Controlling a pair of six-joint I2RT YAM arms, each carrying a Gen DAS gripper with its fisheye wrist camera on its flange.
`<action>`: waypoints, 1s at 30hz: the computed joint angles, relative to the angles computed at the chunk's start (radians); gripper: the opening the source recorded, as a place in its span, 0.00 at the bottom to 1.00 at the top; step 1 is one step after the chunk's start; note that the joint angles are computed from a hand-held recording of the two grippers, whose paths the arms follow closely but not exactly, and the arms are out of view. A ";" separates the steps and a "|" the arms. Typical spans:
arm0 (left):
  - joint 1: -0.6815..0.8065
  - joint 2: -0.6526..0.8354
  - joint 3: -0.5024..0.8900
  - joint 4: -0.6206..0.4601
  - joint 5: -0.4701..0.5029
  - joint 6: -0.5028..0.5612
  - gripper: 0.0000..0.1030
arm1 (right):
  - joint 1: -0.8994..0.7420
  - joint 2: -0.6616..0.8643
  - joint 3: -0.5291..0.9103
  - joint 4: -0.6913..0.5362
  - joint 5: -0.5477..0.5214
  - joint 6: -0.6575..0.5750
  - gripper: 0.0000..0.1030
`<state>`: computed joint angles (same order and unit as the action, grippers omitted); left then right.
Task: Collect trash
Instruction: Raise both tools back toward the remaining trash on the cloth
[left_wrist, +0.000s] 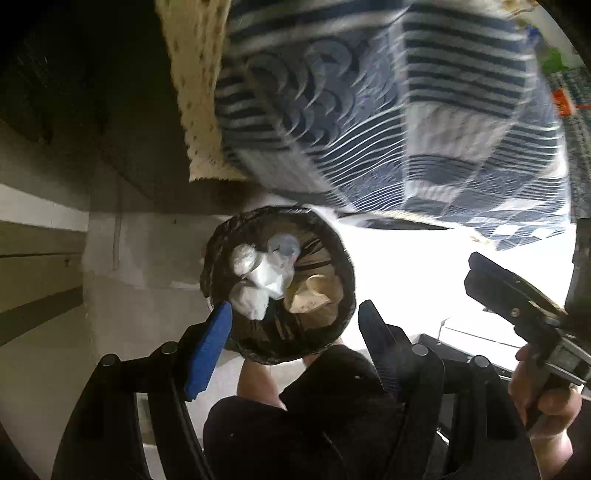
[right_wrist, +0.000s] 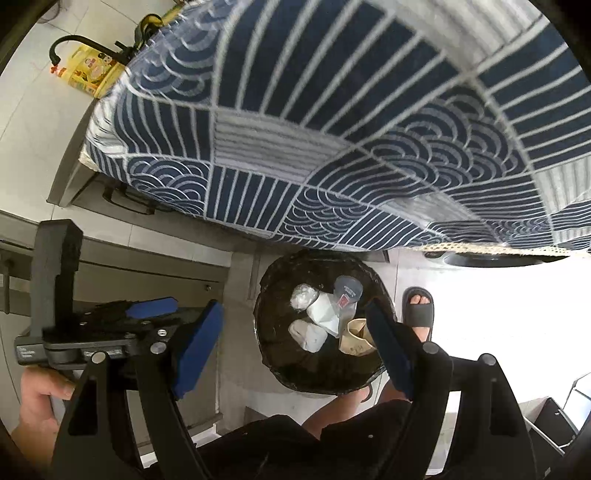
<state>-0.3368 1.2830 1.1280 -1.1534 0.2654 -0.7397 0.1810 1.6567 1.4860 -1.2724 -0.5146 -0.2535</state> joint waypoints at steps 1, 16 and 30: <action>-0.007 -0.005 0.023 -0.017 -0.010 -0.001 0.67 | -0.006 -0.007 0.010 -0.009 -0.002 -0.001 0.77; -0.088 0.001 0.307 -0.178 -0.099 0.020 0.67 | -0.103 -0.113 0.103 -0.094 -0.030 -0.034 0.77; -0.122 0.258 0.855 -0.332 -0.216 0.114 0.67 | -0.222 0.060 0.550 -0.224 -0.063 -0.144 0.77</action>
